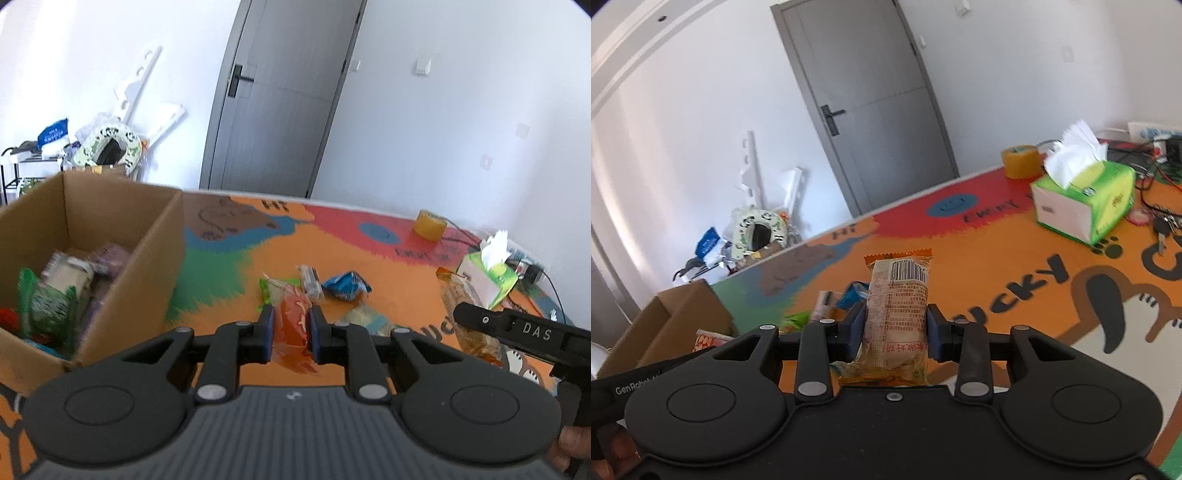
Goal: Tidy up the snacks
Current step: 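Carry both packets into the cardboard box and open both tools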
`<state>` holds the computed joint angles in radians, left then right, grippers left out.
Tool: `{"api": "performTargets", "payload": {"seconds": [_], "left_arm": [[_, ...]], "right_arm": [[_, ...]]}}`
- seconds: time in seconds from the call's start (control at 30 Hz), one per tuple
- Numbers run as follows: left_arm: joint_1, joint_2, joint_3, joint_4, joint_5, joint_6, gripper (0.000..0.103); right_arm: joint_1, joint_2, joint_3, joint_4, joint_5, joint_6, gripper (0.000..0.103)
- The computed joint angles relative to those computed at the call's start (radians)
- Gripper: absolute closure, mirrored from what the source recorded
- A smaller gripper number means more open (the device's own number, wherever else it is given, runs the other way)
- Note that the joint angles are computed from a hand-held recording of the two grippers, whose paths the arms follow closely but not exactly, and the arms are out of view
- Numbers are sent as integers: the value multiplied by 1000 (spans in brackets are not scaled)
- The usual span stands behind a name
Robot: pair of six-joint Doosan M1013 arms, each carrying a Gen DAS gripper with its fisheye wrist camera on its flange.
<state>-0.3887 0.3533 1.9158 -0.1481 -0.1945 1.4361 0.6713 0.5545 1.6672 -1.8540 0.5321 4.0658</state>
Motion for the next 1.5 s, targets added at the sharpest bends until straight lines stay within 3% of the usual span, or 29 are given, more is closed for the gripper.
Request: {"api": "performTargets", "payload": {"seconds": [0.7, 1.2, 1.5], "left_arm": [[54, -70, 66, 18, -116, -39, 85], [104, -90, 77, -138, -139, 85, 85], [144, -71, 55, -204, -115, 120, 85]], "right_arm": [[41, 24, -71, -156, -21, 32, 67], [47, 67, -162, -275, -129, 81, 67], [54, 106, -236, -234, -191, 13, 67]]}}
